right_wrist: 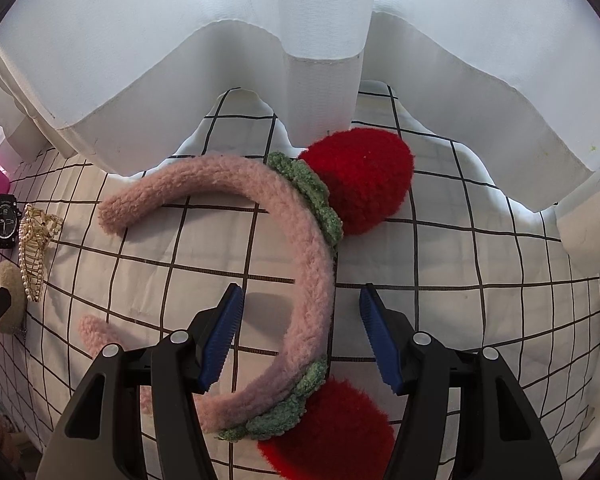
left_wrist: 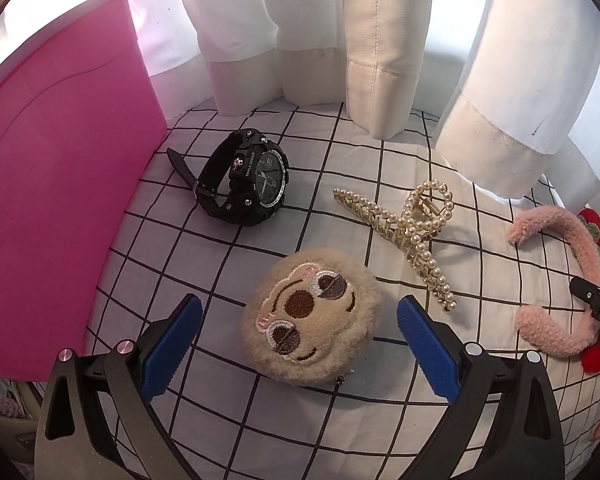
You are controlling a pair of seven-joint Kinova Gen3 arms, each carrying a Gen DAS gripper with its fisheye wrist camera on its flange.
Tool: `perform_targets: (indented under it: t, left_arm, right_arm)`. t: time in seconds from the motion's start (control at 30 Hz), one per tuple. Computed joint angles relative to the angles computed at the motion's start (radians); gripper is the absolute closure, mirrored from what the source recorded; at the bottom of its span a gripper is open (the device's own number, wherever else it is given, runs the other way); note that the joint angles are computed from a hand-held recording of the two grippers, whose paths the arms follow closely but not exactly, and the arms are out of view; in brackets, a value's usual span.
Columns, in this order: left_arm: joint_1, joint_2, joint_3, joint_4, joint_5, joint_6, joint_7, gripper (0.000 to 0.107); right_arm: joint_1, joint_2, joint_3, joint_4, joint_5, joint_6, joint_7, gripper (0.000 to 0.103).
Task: Organize jewelry
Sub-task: 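Close the left tool on the plush pouch while the right tool grasps the headband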
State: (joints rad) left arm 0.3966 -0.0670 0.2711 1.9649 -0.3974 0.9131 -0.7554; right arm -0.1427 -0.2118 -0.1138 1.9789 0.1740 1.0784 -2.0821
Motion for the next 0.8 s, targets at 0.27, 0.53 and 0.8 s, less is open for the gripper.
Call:
perform_targets:
  t: [0.27, 0.53, 0.8]
  left_arm:
    - [-0.017, 0.046, -0.035, -0.007, 0.029, -0.007, -0.029, 0.011]
    - [-0.027, 0.084, -0.071, 0.01, 0.059, -0.05, -0.058, 0.01]
    - [-0.028, 0.055, -0.067, 0.03, 0.088, -0.072, -0.063, 0.021]
  right_arm:
    - [-0.014, 0.026, -0.031, -0.001, 0.031, -0.011, -0.054, 0.04]
    - [-0.048, 0.04, -0.044, 0.01, 0.062, -0.034, -0.128, 0.039]
    - [-0.075, 0.026, -0.057, 0.025, 0.063, -0.041, -0.142, 0.055]
